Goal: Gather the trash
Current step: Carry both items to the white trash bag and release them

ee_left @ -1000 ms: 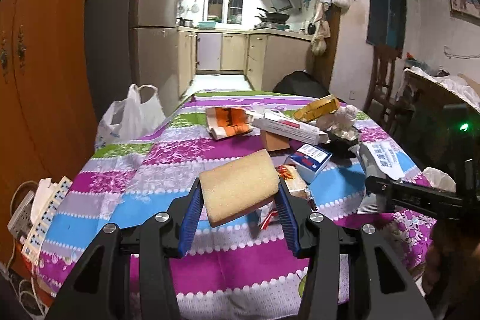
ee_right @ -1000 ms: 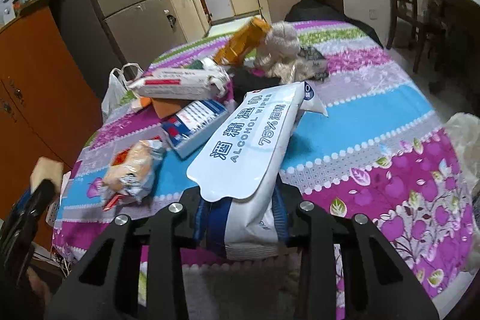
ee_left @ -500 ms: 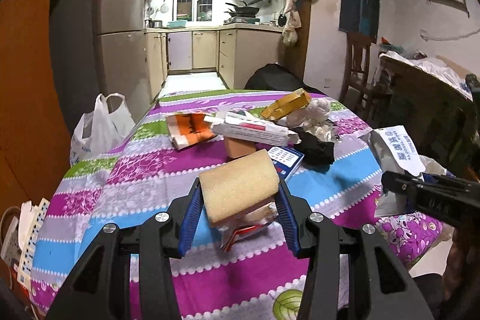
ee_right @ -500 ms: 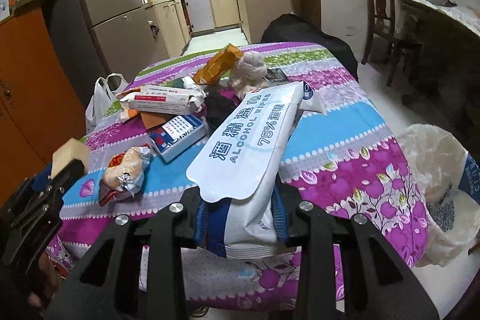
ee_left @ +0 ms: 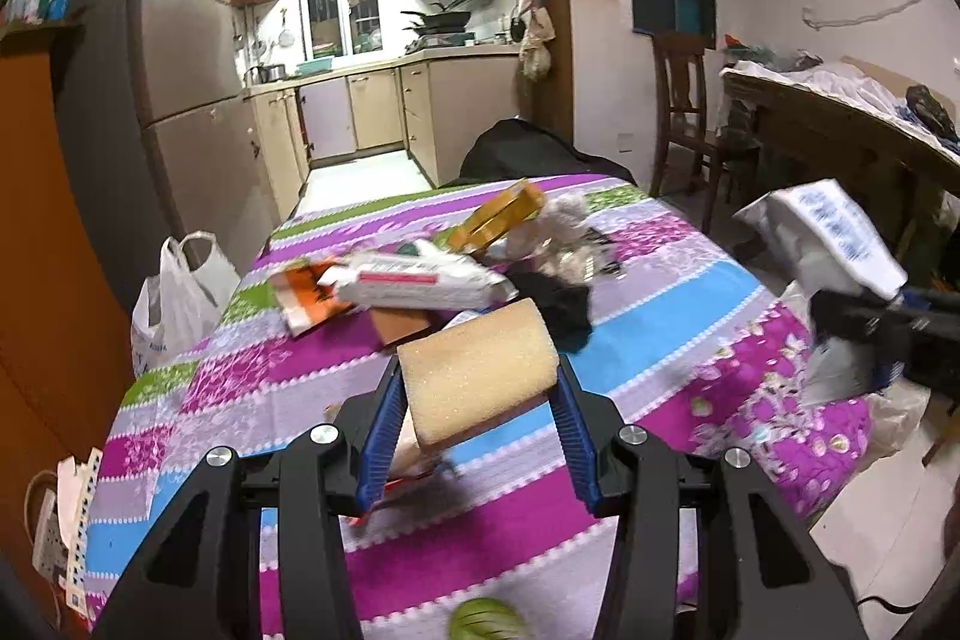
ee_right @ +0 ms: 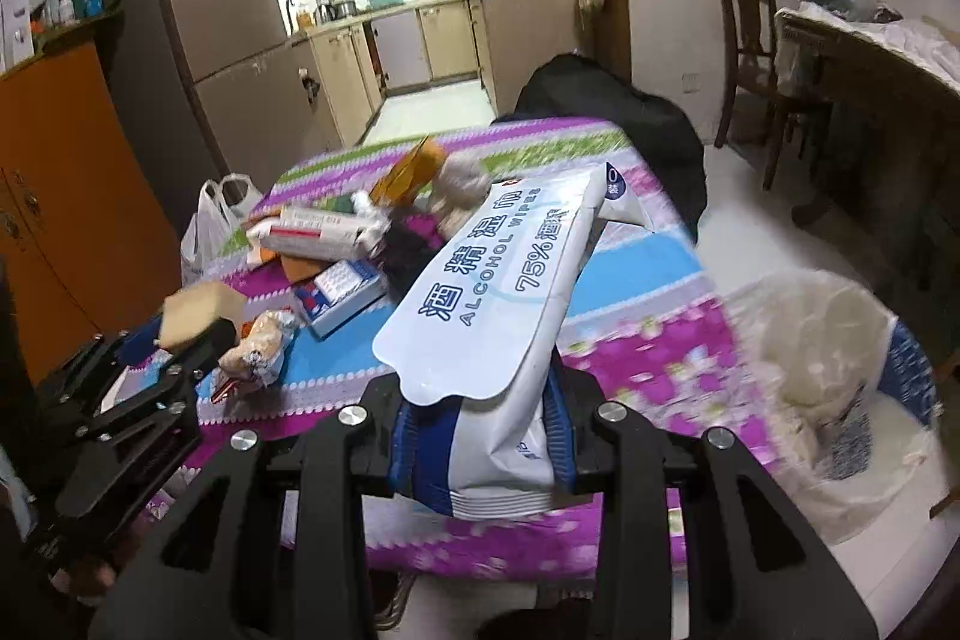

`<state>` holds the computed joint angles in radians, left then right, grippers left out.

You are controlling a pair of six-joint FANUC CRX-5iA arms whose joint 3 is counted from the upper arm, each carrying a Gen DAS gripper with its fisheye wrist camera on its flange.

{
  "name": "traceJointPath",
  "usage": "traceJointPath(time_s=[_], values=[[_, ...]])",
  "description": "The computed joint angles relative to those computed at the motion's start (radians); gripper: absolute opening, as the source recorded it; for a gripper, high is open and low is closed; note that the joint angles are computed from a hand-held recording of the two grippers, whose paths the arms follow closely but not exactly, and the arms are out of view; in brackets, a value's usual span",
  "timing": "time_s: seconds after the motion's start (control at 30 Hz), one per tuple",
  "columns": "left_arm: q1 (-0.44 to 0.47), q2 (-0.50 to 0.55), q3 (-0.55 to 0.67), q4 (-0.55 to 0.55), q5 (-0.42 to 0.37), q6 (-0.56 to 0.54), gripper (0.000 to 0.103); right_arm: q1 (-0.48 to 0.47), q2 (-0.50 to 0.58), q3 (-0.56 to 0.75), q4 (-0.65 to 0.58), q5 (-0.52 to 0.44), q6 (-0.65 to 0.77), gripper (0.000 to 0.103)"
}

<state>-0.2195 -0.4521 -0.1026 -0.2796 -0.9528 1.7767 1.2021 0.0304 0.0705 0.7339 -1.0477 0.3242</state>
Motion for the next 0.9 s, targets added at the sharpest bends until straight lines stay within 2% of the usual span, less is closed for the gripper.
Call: traceJointPath(time_s=[0.1,0.2,0.4,0.6,0.67,0.77,0.9], values=[[-0.092,0.048,0.068,-0.069,-0.035,0.061,0.049,-0.018,-0.08,-0.055,0.015,0.005,-0.012,0.033],[-0.154,0.099,0.122,-0.074,-0.054,0.08,0.049,-0.035,-0.16,-0.108,0.046,-0.01,-0.033,0.034],[-0.326,0.216,0.241,-0.146,-0.076,0.122,0.049,-0.057,-0.283,-0.184,0.116,-0.14,-0.048,0.034],[-0.415,0.332,0.337,-0.143,-0.056,0.102,0.049,-0.077,-0.377,-0.243,0.176,-0.256,-0.079,0.034],[-0.414,0.365,0.356,-0.091,-0.008,0.065,0.049,-0.083,-0.392,-0.248,0.194,-0.288,-0.075,0.034],[-0.417,0.431,0.413,-0.029,0.021,-0.01,0.049,-0.095,-0.404,-0.241,0.196,-0.321,-0.064,0.034],[-0.377,0.545,0.497,0.213,0.058,-0.263,0.049,-0.128,-0.391,-0.194,0.133,-0.344,-0.008,0.034]])
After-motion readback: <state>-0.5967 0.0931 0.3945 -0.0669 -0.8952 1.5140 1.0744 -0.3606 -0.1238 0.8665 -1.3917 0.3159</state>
